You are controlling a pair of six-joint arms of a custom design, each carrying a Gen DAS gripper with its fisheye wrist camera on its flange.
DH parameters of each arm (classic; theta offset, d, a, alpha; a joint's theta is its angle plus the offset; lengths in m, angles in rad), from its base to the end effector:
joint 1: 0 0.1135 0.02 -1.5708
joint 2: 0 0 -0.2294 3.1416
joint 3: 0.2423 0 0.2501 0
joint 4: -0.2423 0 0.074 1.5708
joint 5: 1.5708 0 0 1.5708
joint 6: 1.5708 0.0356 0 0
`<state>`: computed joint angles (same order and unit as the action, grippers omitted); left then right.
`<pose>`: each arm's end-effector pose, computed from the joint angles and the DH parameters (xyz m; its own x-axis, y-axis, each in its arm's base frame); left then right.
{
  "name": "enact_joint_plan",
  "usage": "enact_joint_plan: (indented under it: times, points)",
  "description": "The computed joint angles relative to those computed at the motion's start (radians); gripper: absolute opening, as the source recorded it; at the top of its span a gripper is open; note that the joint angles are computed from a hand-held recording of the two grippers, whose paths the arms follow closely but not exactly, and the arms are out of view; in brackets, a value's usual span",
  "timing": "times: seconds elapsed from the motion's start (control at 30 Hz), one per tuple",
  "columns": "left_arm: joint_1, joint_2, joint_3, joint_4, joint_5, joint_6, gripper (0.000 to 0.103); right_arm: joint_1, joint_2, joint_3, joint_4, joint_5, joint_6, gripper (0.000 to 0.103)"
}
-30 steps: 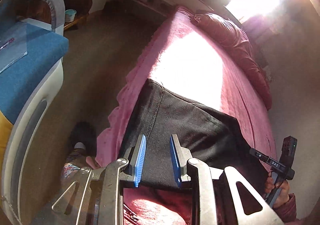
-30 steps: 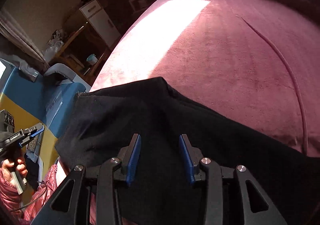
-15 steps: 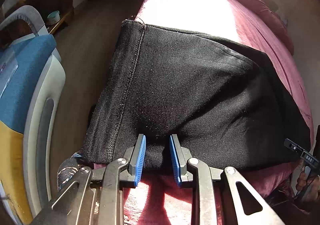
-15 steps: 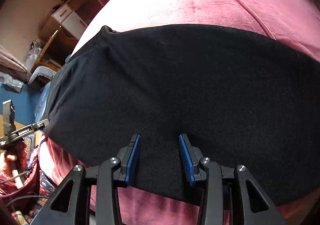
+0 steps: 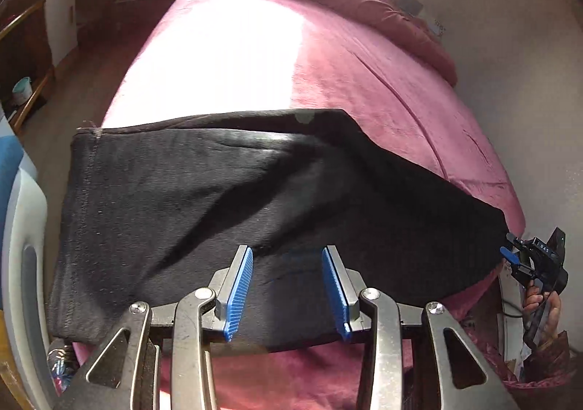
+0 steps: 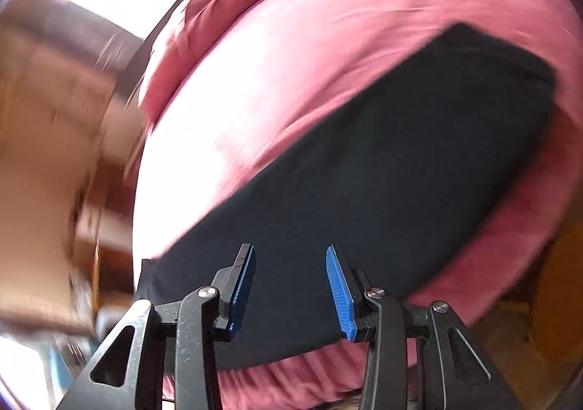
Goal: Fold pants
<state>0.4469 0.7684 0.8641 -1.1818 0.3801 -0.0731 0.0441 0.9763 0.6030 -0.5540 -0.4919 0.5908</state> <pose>0.1328 0.0490 0.2611 -0.7779 -0.4480 -0.4407 -0.3030 0.8818 -0.3614 0.2018 0.0257 0.1866 -0.8431 0.4543 -0.2878 0.1778 0.7406 0.6480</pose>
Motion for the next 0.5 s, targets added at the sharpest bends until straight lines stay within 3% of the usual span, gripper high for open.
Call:
enact_joint_plan:
  times: [0.1, 0.2, 0.37, 0.5]
  points:
    - [-0.118, 0.057, -0.011, 0.075, -0.026, -0.089, 0.043, -0.287, -0.004, -0.045, -0.001, -0.089, -0.046, 0.043]
    - [-0.234, 0.107, -0.009, 0.110, -0.059, -0.156, 0.044, -0.453, 0.087, -0.049, 0.041, -0.146, -0.075, 0.043]
    - [-0.376, 0.123, -0.027, 0.123, -0.104, -0.215, 0.044, -0.496, 0.232, -0.081, 0.259, -0.181, 0.014, 0.043]
    - [-0.440, 0.142, -0.026, 0.130, -0.129, -0.257, 0.044, -0.530, 0.366, -0.030, 0.321, -0.190, 0.012, 0.043]
